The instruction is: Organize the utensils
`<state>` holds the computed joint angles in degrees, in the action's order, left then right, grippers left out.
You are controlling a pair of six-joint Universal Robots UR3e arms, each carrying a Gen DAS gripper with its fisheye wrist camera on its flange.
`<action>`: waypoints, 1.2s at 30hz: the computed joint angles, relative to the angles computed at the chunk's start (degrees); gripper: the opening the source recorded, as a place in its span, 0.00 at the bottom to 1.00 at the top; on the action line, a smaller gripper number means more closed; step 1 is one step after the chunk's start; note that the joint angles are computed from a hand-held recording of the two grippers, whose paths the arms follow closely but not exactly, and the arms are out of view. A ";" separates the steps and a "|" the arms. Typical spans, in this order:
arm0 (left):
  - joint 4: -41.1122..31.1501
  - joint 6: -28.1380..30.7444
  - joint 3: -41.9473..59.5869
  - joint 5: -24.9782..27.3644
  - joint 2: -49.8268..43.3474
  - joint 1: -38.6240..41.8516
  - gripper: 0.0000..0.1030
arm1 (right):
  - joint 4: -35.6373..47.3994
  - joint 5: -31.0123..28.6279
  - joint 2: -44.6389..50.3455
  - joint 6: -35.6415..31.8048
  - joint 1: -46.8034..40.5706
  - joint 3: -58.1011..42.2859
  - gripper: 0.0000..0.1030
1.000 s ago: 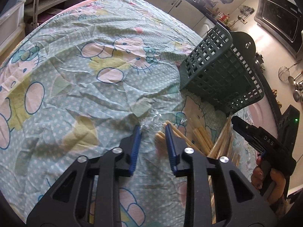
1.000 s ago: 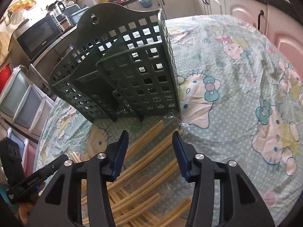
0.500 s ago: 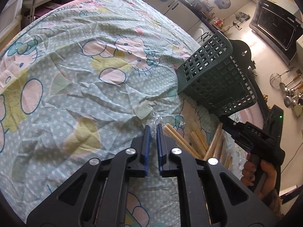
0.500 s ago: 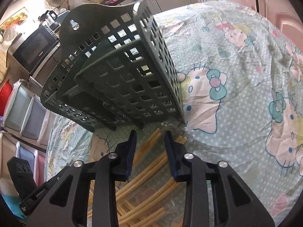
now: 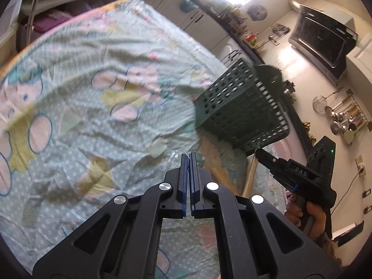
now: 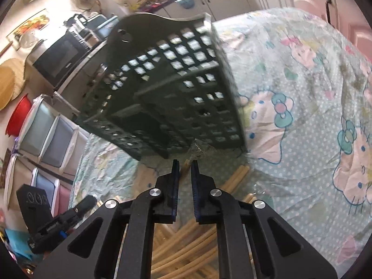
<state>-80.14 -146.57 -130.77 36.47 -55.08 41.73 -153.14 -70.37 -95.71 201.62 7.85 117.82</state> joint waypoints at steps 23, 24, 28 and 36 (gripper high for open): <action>-36.73 19.56 27.18 -11.28 7.06 5.65 0.00 | 6.62 -5.43 -5.42 -7.54 11.50 -11.95 0.05; -33.56 17.09 26.93 -11.47 7.02 4.28 0.00 | 6.73 -5.95 -5.75 -7.83 11.84 -12.39 0.05; -24.97 10.05 27.68 -12.43 5.92 -0.11 0.00 | 6.68 -7.18 -7.06 -8.75 12.45 -13.31 0.05; -4.51 -5.65 30.06 -13.75 1.14 -6.99 0.00 | 7.21 -9.91 -8.72 -10.33 12.31 -17.96 0.05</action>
